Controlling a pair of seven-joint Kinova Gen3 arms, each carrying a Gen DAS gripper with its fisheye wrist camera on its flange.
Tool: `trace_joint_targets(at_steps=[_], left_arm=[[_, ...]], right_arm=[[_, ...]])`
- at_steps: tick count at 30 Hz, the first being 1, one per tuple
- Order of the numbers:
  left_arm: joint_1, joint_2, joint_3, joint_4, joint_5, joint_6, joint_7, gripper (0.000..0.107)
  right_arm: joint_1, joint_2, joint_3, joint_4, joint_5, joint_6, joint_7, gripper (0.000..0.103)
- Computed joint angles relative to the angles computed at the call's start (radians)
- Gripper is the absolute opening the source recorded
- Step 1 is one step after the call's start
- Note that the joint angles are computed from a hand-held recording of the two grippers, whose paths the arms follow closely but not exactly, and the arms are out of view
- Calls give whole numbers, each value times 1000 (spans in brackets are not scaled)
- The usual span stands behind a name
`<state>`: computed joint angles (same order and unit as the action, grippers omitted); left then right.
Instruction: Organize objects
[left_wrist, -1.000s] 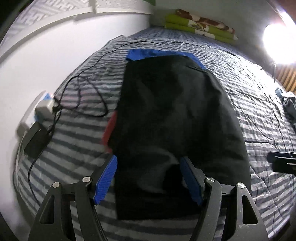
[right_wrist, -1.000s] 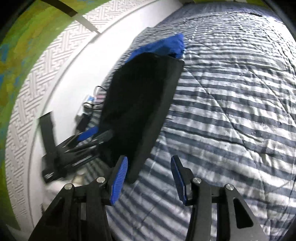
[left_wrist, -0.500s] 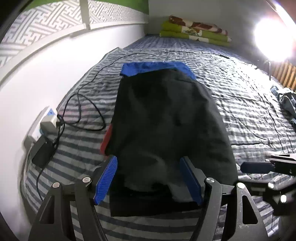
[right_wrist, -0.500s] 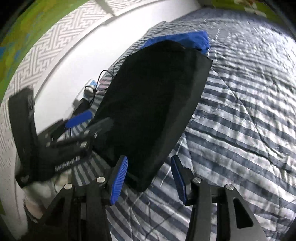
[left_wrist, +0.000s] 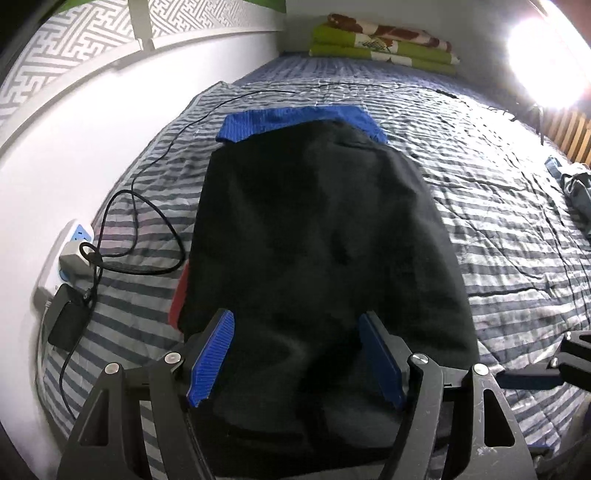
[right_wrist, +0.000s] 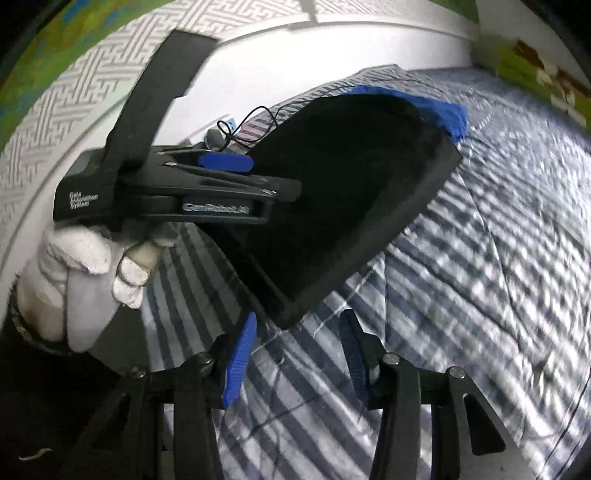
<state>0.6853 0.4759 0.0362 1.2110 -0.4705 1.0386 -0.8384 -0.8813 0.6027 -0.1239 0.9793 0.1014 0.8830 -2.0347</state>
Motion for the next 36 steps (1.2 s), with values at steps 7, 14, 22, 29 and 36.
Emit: trace_joint_targets(at_steps=[7, 14, 22, 29, 36], left_arm=[[-15, 10, -3, -14, 17, -1, 8, 73], [-30, -2, -2, 5, 38, -31, 16, 73], [-48, -19, -14, 55, 33, -29, 62, 74], [-26, -131, 37, 177, 3, -172, 76, 71], [-11, -98, 101, 150, 74, -185, -72, 69]], right_arm=[[-51, 60, 18, -91, 81, 90, -3, 12], [-324, 54, 289, -104, 346, 199, -256, 8], [-277, -22, 185, 27, 263, 95, -187, 6], [47, -118, 71, 145, -21, -104, -254, 43], [281, 119, -80, -115, -276, -39, -209, 48]])
